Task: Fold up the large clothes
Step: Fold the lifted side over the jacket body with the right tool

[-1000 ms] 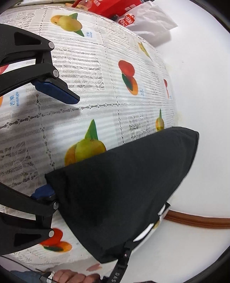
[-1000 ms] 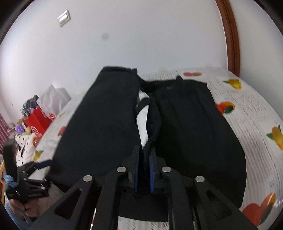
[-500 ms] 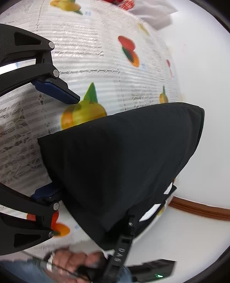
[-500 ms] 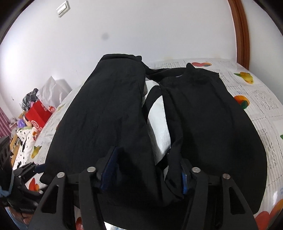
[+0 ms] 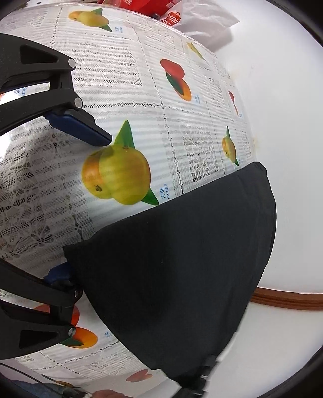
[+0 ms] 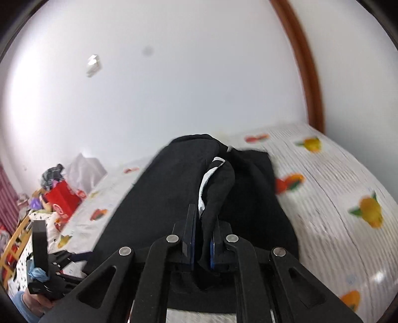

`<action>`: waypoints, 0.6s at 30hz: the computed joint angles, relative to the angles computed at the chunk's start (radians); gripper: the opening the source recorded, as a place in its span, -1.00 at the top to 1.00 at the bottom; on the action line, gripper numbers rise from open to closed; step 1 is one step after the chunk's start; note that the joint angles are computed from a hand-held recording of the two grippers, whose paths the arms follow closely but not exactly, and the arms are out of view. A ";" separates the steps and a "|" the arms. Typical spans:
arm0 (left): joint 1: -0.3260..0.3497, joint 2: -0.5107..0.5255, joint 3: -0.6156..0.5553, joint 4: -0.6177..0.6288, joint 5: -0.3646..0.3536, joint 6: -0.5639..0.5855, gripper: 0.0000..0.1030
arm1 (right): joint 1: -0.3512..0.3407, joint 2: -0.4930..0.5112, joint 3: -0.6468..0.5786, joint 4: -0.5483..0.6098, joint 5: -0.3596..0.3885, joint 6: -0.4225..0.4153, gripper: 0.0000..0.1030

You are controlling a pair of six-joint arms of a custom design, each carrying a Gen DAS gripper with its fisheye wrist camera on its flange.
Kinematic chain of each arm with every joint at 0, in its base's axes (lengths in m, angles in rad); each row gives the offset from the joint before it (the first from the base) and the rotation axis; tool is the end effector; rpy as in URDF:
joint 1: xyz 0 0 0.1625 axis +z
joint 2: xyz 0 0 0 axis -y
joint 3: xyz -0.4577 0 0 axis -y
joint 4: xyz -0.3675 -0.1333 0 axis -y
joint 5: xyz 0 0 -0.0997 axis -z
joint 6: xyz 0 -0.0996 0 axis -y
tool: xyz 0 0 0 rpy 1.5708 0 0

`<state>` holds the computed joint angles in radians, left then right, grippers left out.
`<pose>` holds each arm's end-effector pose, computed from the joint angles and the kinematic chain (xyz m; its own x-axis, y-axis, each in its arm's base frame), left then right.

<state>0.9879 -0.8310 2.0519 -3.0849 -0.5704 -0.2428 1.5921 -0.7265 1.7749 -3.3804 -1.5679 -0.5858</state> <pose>-0.1190 -0.5750 0.1327 -0.6942 -0.1008 -0.7126 0.3709 0.7984 -0.4743 0.1478 -0.6634 0.1447 -0.8245 -0.4196 0.3796 -0.5656 0.5903 -0.5759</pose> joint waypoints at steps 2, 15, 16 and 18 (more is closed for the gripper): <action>-0.001 0.003 -0.001 -0.004 0.000 0.001 -0.64 | -0.002 0.008 -0.008 0.029 -0.058 -0.007 0.82; -0.015 0.070 -0.078 0.045 0.041 -0.002 -0.63 | 0.039 0.059 -0.077 0.127 -0.203 -0.006 0.84; -0.017 0.071 -0.077 0.043 0.043 -0.005 -0.63 | 0.040 0.045 -0.063 0.110 -0.170 -0.045 0.85; -0.017 0.070 -0.078 0.048 0.044 -0.015 -0.63 | 0.012 -0.001 0.002 0.011 -0.019 -0.094 0.87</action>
<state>0.9712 -0.7607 1.9744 -3.0372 -0.5265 -0.2578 1.6038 -0.7274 1.7772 -3.3698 -1.5865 -0.6799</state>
